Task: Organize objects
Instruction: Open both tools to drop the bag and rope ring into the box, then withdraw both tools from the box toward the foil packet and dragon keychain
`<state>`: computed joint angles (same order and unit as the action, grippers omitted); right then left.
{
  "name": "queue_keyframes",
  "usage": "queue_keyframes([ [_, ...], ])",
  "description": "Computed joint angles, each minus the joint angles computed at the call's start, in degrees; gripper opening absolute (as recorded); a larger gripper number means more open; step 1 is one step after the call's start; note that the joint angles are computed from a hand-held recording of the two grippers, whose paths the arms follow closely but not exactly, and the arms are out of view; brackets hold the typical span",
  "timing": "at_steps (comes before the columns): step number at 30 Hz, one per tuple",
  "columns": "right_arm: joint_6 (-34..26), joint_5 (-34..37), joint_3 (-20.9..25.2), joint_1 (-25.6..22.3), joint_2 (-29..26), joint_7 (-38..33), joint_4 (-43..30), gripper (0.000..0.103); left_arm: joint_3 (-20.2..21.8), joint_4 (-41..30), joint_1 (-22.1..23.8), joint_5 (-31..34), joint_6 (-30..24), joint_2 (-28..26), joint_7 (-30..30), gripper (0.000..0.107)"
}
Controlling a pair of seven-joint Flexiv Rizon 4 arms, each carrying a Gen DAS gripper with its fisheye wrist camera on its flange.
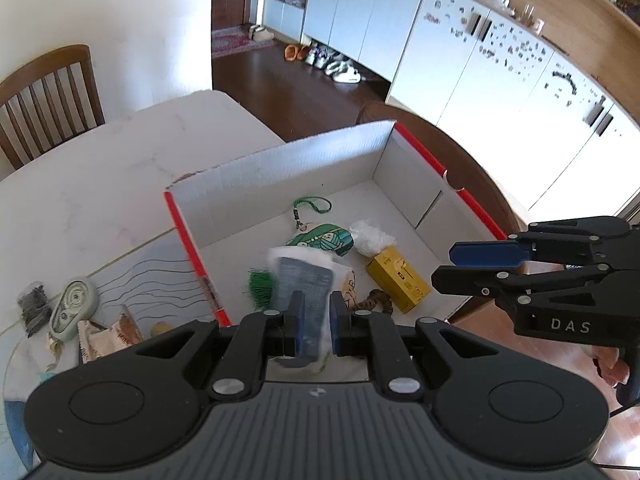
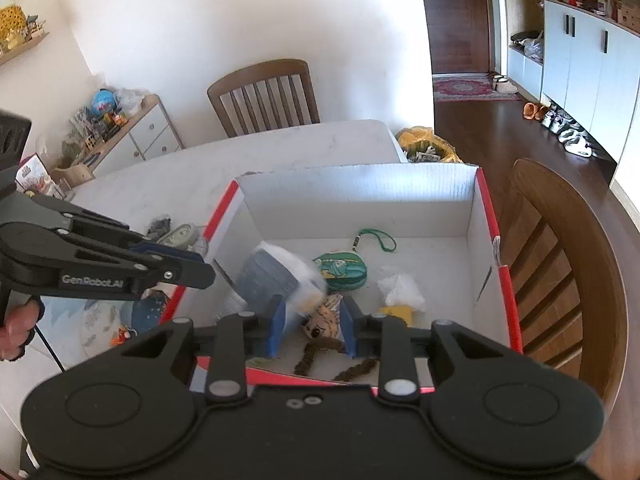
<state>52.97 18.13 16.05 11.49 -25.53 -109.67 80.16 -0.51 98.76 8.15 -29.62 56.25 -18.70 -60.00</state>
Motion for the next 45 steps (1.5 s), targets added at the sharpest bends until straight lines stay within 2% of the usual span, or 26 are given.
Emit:
queue_keyframes([
  [5,2.61,-0.55,-0.15,1.18,1.7,1.69,2.52,0.033,-0.5,4.0,1.35,-5.04,1.72,3.07,4.41,0.012],
  [10,6.41,-2.56,-0.24,3.12,3.43,3.99,5.78,0.036,0.8,7.85,2.0,-8.3,3.31,5.85,8.15,0.012],
  [17,10.89,-5.54,0.49,6.27,5.07,8.09,9.14,0.053,3.66,12.37,3.8,-10.98,4.45,9.14,12.6,0.012],
  [24,12.39,-8.75,1.01,9.7,4.64,13.03,10.55,0.059,5.94,15.54,6.58,-13.98,4.46,10.63,16.59,0.012],
  [27,13.26,-10.3,1.06,11.23,4.35,15.54,11.05,0.064,6.67,16.57,7.7,-15.13,4.06,11.11,18.71,0.022],
  [28,13.51,-10.8,1.11,11.62,4.23,16.21,11.22,0.065,6.84,16.96,8.07,-15.78,4.06,11.19,19.75,0.029],
  [30,13.99,-12.26,0.84,12.73,3.89,18.19,11.51,0.067,7.2,17.67,8.64,-16.43,4.11,11.3,21.56,0.033],
  [34,14.39,-14.83,0.58,14.5,2.77,22.1,11.39,0.071,7.48,19.18,9.39,-18.21,5.05,11.38,24.75,0.059],
  [38,13.5,-16.12,0.93,15.42,1.19,24.67,9.84,0.078,7.67,20.1,10.15,-19.79,4.77,10.97,27.69,0.071],
  [45,10.17,-19.7,0.35,17.73,-2.53,27.56,4.79,0.087,7.47,21.69,10.77,-21.36,5.45,9.99,30.21,0.083],
])
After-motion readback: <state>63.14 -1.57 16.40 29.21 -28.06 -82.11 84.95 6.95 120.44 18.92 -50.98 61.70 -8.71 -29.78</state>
